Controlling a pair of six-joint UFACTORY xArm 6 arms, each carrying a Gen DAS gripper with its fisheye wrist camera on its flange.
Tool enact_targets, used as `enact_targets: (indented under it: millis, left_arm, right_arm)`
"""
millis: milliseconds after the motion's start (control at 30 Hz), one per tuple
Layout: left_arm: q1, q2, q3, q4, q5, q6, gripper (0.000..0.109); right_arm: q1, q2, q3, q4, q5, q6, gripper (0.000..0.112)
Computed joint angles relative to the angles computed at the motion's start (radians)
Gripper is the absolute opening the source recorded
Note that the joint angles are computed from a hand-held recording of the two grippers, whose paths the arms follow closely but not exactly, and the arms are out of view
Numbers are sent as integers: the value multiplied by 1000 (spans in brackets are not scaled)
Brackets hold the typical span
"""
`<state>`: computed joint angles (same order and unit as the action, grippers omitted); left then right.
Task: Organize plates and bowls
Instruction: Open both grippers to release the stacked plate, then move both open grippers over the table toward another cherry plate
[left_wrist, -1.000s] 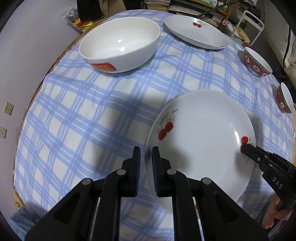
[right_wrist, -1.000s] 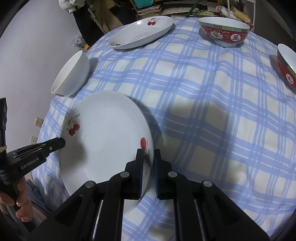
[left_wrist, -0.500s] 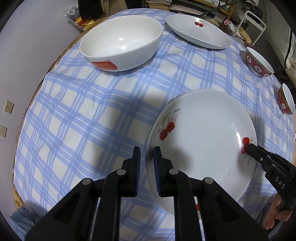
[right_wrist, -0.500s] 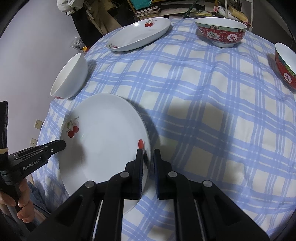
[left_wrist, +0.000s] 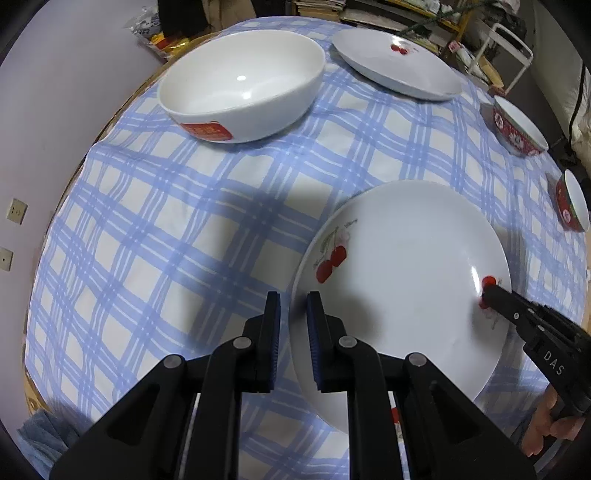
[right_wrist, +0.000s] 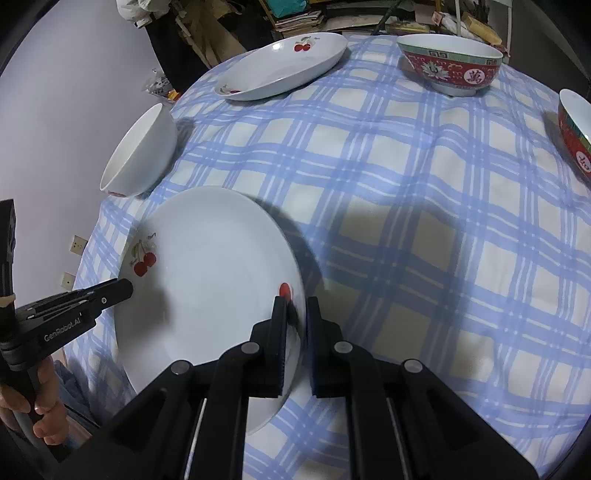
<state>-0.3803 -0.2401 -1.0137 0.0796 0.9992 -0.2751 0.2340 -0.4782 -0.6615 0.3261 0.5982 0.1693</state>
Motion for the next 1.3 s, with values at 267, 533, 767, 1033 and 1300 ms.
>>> enact_targets:
  millis: [267, 533, 767, 1033, 1300]
  left_arm:
    - [8, -53, 22, 11, -39, -26, 16]
    - [-26, -56, 12, 68, -57, -63, 16]
    - [-41, -30, -81, 84, -40, -90, 16]
    - [-80, 97, -284, 149, -19, -64, 49]
    - [-81, 326, -579, 187, 62, -25, 90]
  right_arm:
    - [-3, -16, -8, -53, 1, 29, 11]
    - [-36, -71, 5, -131, -7, 136, 15]
    - [-81, -85, -16, -140, 5, 169, 46]
    - [-122, -10, -125, -165, 32, 145, 68]
    - [-174, 125, -267, -129, 62, 93, 95]
